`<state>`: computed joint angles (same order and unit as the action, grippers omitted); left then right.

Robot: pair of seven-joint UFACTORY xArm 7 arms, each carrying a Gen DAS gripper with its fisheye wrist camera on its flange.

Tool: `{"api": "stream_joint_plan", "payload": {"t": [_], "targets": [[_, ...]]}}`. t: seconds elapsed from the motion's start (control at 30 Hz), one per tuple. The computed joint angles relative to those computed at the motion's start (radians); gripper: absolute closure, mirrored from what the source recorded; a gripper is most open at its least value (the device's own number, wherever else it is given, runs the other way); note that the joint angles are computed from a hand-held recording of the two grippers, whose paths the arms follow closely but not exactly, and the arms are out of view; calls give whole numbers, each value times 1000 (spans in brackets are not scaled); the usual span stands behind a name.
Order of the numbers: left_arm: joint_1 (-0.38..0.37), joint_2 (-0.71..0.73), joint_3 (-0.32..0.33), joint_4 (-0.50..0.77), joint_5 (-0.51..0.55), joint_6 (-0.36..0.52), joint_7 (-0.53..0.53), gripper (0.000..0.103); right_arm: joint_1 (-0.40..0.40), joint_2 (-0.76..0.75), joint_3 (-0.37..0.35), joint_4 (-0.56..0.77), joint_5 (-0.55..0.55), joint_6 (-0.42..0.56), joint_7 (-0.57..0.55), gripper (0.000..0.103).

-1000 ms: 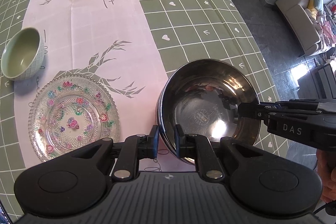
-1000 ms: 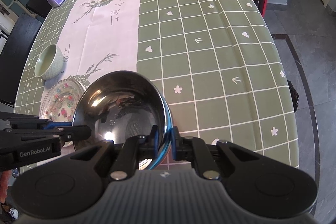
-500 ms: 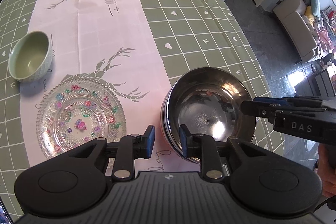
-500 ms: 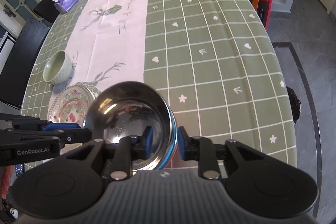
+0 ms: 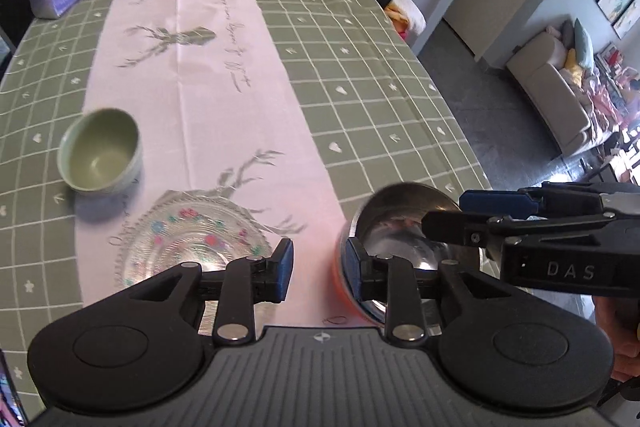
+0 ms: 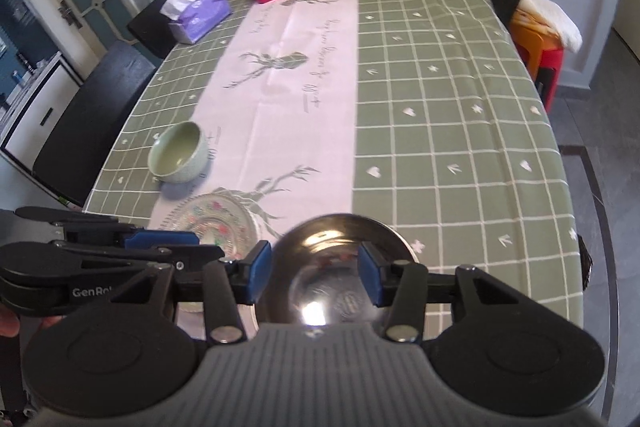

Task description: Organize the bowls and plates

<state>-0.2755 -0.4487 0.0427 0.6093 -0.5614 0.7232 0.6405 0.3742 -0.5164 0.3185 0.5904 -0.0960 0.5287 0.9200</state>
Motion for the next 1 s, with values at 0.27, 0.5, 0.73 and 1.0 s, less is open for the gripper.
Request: {"api": "stream_joint_plan", "payload": {"t": [0.27, 0.5, 0.73, 1.0], "targets": [[97, 52, 38, 48, 63, -32, 5, 70, -15, 215, 32, 169, -87, -41, -1, 52], [189, 193, 56, 165, 102, -65, -18, 70, 14, 432, -2, 354, -202, -60, 28, 49], [258, 355, 36, 283, 113, -114, -30, 70, 88, 647, -86, 552, -222, -52, 8, 50], [317, 505, -8, 376, 87, -133, -13, 70, 132, 846, -137, 747, -124, -24, -108, 56]]}}
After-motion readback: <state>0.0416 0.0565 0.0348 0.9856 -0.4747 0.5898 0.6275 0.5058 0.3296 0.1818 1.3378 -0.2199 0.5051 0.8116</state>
